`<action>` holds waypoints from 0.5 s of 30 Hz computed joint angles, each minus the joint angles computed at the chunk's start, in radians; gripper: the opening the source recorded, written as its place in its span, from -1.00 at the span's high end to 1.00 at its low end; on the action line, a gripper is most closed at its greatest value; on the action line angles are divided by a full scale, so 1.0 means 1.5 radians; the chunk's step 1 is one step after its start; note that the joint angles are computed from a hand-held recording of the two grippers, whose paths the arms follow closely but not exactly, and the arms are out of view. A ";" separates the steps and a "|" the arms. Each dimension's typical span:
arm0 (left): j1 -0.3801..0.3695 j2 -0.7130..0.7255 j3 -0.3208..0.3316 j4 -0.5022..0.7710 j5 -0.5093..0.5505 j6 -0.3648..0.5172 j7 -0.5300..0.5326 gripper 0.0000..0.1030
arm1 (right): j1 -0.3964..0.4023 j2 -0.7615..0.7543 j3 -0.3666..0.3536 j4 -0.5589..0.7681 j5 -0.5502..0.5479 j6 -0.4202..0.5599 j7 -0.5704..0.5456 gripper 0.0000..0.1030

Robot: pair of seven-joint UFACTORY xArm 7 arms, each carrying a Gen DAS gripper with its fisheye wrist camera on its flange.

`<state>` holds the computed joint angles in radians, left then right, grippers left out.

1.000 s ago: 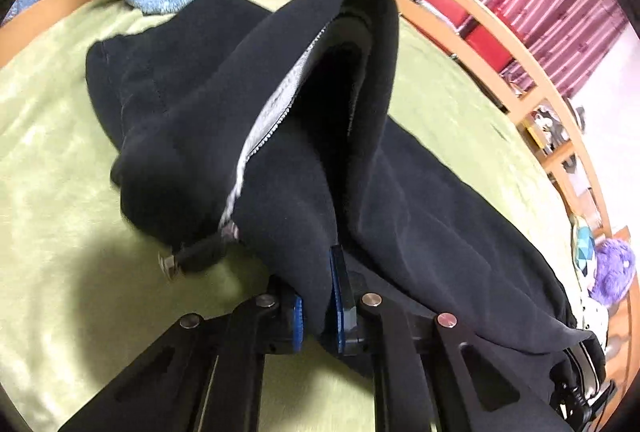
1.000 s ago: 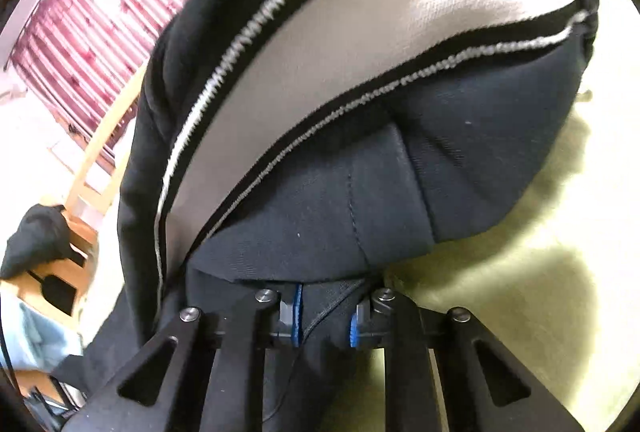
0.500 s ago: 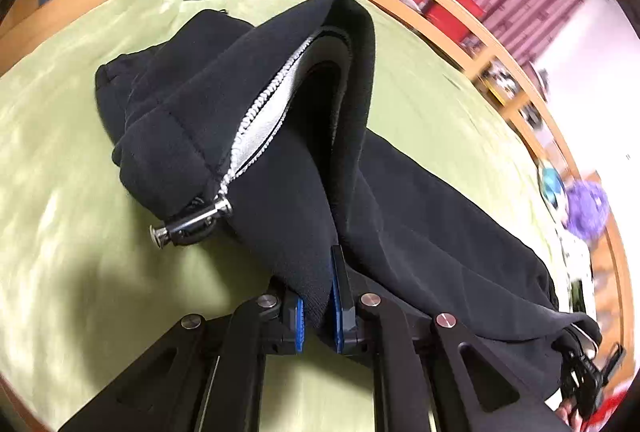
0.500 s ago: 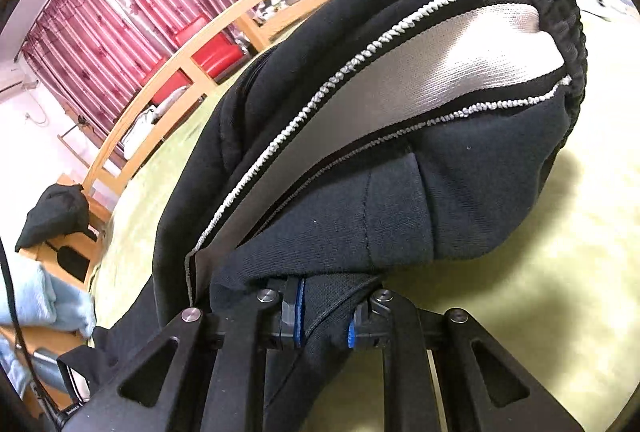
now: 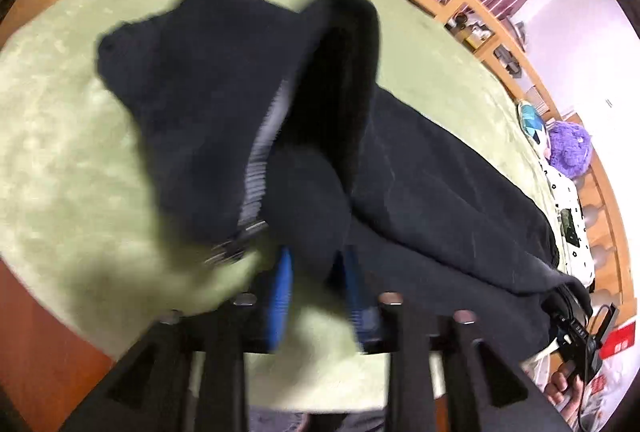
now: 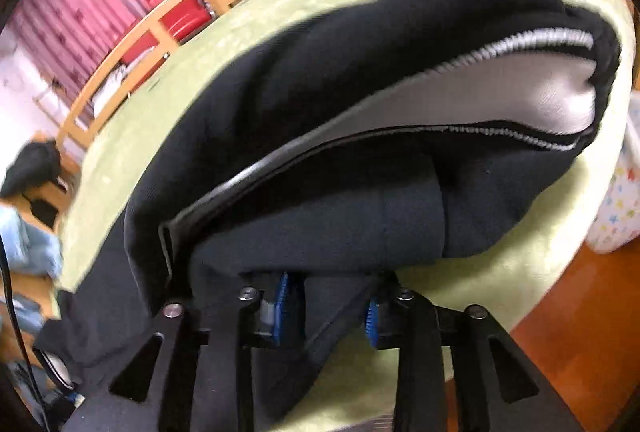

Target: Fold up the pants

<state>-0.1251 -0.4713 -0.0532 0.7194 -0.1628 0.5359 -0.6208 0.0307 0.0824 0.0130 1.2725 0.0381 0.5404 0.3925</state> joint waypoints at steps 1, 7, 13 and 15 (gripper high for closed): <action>0.009 -0.035 -0.001 -0.020 0.015 0.005 0.004 0.04 | 0.005 -0.015 -0.004 -0.017 -0.023 -0.007 0.004 0.29; 0.087 -0.132 0.018 -0.068 0.072 0.029 0.014 -0.02 | 0.012 -0.084 0.004 -0.086 -0.093 -0.046 0.055 0.14; 0.129 -0.024 0.047 -0.010 0.078 -0.013 0.013 -0.02 | 0.008 -0.151 0.009 -0.115 -0.065 -0.032 -0.020 0.14; 0.151 0.032 0.035 0.015 0.093 -0.046 -0.011 -0.03 | 0.011 -0.151 0.016 -0.101 -0.082 -0.019 -0.018 0.13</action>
<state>0.1015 -0.4238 -0.0014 0.7419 -0.0225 0.4669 -0.6369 0.0468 -0.1446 0.0375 1.1207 -0.0855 0.5119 0.3657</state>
